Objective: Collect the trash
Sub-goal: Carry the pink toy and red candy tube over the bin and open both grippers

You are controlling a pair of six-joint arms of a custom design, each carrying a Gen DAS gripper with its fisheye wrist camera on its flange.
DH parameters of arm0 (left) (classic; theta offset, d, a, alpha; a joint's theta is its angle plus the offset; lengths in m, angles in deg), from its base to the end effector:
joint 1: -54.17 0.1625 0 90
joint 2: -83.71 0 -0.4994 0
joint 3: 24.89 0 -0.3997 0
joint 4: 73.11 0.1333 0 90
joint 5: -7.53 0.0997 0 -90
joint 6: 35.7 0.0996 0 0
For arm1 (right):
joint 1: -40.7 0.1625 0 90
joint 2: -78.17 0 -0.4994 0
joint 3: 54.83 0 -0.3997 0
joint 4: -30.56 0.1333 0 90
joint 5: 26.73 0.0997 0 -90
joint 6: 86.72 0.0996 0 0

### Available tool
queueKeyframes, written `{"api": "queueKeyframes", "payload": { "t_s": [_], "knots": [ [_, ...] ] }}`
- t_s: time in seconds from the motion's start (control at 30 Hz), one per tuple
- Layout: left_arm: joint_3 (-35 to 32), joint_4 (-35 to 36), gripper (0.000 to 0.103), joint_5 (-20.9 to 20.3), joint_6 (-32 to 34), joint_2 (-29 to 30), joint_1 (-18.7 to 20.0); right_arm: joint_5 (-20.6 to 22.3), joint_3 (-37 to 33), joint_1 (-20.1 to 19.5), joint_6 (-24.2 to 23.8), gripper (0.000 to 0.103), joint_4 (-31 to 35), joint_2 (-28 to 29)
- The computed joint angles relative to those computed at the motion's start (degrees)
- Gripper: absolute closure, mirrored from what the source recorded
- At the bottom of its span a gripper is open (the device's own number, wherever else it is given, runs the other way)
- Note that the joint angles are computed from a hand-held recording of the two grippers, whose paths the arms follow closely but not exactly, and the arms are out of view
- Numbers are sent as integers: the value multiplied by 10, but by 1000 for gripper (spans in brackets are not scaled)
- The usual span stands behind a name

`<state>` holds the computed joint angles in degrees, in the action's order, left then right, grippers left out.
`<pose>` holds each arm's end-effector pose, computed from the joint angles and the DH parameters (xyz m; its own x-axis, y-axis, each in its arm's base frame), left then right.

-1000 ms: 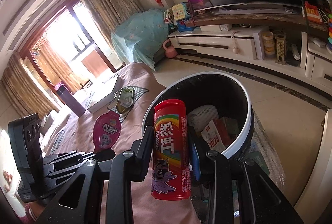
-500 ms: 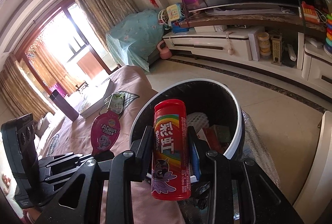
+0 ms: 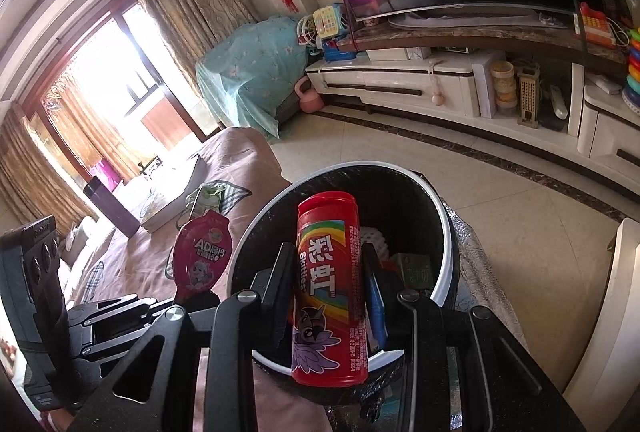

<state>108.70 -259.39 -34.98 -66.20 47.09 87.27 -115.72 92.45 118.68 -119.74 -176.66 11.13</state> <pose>-0.2651 -0.4196 -0.0048 -0.7367 0.2148 -0.6412 0.5382 0.7603 -0.3637 0.0484 -0.4214 0.2088 -0.9125 -0.2599 0.3160 -0.3946 0.7629 -0.5120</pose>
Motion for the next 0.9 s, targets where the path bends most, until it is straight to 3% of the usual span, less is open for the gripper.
{"api": "queueKeyframes", "payload": {
  "t_s": [0.9],
  "knots": [
    [-42, 40, 100, -6, 14, 6, 26, -25, -28, 6, 8, 70, 33, 12]
  ]
}}
